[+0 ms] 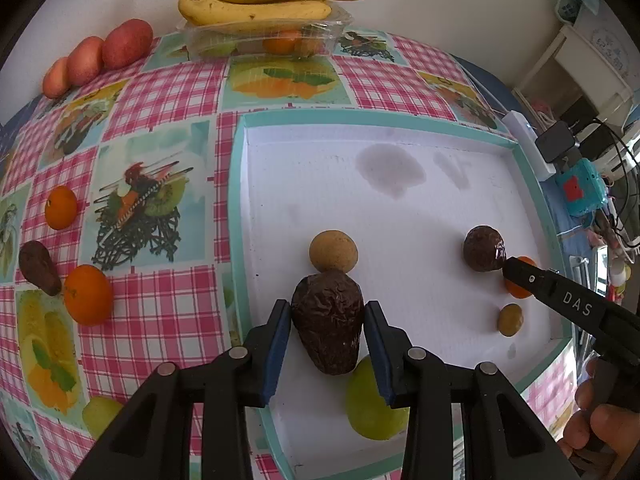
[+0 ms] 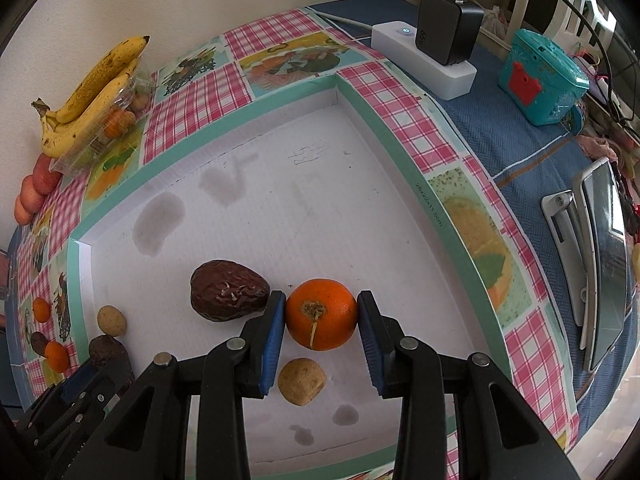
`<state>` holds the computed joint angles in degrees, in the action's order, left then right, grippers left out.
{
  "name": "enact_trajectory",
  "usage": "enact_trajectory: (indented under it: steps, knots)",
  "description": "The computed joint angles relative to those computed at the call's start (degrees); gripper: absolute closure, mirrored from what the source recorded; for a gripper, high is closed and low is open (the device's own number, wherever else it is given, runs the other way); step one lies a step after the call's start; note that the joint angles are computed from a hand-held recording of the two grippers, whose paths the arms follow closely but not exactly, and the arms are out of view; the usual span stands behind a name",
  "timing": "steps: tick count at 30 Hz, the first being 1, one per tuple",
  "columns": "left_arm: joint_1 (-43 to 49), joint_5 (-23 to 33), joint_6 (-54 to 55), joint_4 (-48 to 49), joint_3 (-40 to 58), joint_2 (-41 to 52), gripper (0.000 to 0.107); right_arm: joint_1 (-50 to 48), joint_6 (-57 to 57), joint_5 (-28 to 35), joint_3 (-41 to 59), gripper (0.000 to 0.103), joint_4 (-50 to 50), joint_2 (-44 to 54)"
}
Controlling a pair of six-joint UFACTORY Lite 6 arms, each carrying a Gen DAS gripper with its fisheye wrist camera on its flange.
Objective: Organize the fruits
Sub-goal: 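Carry the tangerine with the right tool while the left tool carries the date over the tray, then open the right tool to drop the tangerine while the left tool releases the date in the tray, then withdraw both open tools from the tray back toward the fruit row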
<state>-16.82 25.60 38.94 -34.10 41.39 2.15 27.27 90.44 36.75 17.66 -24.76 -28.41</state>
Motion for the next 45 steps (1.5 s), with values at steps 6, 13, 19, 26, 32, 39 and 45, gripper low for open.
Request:
enact_trajectory:
  steps: [6, 13, 19, 26, 32, 39, 45]
  knots:
    - [0.2, 0.1, 0.2, 0.1, 0.2, 0.3, 0.066, -0.1, -0.1, -0.1, 0.0, 0.065, 0.0, 0.1]
    - [0.0, 0.8, -0.2, 0.8, 0.2, -1.3, 0.063, 0.0, -0.1, 1.2, 0.4, 0.056, -0.5, -0.5]
    - [1.2, 3.0, -0.2, 1.3, 0.3, -4.8, 0.056, 2.9, 1.3, 6.7, 2.5, 0.046, -1.6, -3.1]
    - [4.4, 6.0, -0.7, 1.5, 0.8, -10.1, 0.045, 9.0, 4.5, 14.0, 7.0, 0.045, -4.1, -4.8]
    - [7.4, 6.3, -4.1, 6.2, 1.7, -12.6, 0.034, 13.5, 6.4, 18.5, 10.4, 0.033, -5.6, -4.8]
    - [10.5, 3.6, -7.8, 10.8, 2.1, -10.6, 0.017, 13.5, 5.6, 16.3, 10.5, 0.019, -5.2, -2.4]
    - [13.4, 1.3, -8.2, 12.3, 2.2, -9.0, 0.004, 13.3, 5.6, 13.4, 9.9, 0.011, -5.0, -0.7]
